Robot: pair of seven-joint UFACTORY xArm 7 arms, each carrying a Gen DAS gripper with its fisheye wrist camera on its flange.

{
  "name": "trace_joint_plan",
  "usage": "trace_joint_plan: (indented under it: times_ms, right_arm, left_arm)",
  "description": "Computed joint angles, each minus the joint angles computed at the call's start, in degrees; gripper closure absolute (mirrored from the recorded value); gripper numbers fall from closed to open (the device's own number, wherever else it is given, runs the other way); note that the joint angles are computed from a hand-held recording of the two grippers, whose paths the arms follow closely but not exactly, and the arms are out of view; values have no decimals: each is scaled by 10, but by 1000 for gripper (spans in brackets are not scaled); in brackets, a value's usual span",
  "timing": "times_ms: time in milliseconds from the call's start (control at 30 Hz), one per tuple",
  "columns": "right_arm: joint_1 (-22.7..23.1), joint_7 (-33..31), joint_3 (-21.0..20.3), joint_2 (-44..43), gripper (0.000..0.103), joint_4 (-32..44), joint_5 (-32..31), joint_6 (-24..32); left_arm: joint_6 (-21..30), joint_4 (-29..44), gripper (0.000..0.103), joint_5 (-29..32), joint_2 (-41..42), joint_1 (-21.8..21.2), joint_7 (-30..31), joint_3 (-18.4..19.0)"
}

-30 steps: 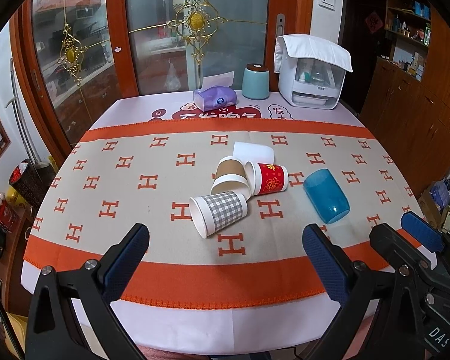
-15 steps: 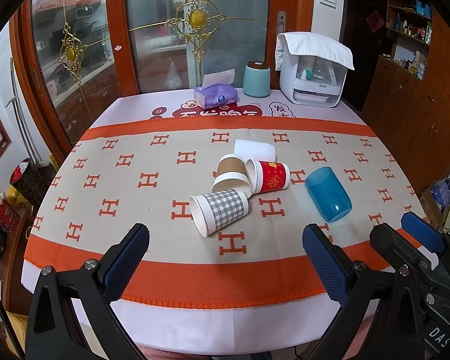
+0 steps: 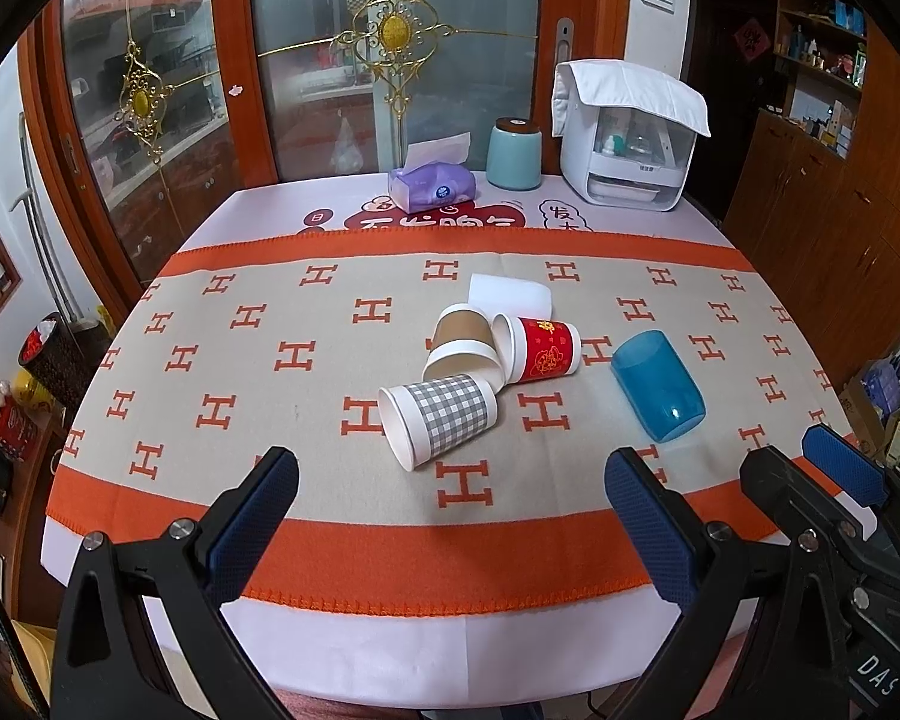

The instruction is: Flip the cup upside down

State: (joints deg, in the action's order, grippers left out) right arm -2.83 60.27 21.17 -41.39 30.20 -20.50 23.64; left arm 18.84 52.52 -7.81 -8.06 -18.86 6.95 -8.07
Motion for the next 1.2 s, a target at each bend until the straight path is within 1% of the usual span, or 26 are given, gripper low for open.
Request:
trace_joint_plan:
  times_ms: [267, 400, 500, 600, 733, 800, 833, 900, 967, 1000, 1067, 1100, 1167, 1200]
  right_arm:
    - [2, -2, -5, 6, 34, -3, 2, -3]
    - [-2, -4, -7, 33, 34, 6, 2, -10]
    - [-2, -6, -12, 54, 34, 18, 2, -4]
    - [7, -15, -29, 76, 34, 27, 9, -3]
    - [33, -44, -71, 119, 34, 43, 41, -10]
    - [37, -53, -84, 140, 34, 53, 53, -11]
    - [39, -57, -89, 149, 34, 57, 59, -15]
    - [49, -72, -107, 167, 34, 65, 79, -20]
    - [64, -94, -132, 188, 34, 71, 111, -34]
    - [77, -110, -148, 202, 34, 78, 137, -38]
    - [99, -143, -175, 228, 34, 91, 188, -49]
    - [105, -156, -182, 237, 34, 95, 208, -50]
    - [131, -203, -210, 264, 34, 111, 277, -55]
    - [135, -221, -216, 274, 34, 116, 303, -55]
  left_arm:
    - [13, 16, 2, 0, 14, 1, -2, -1]
    - [25, 35, 2, 2, 32, 3, -1, -2]
    - [28, 51, 2, -14, 49, 3, 21, 0]
    - [29, 70, 1, -15, 71, 5, 41, -3]
    - [34, 113, 1, 29, 111, 9, 56, -5]
    - [28, 131, 1, 52, 129, 11, 66, -5]
    - [31, 149, 1, 65, 145, 12, 80, -5]
    - [52, 180, 1, 68, 169, 16, 109, -8]
    - [90, 233, 1, 71, 210, 20, 149, -12]
    - [99, 247, 1, 71, 220, 20, 160, -13]
    - [142, 299, 1, 85, 260, 15, 181, -11]
    - [174, 334, 1, 84, 286, 15, 198, -14]
    - [209, 377, 1, 87, 320, 9, 208, -10]
    - [225, 396, 1, 88, 336, 7, 215, -10]
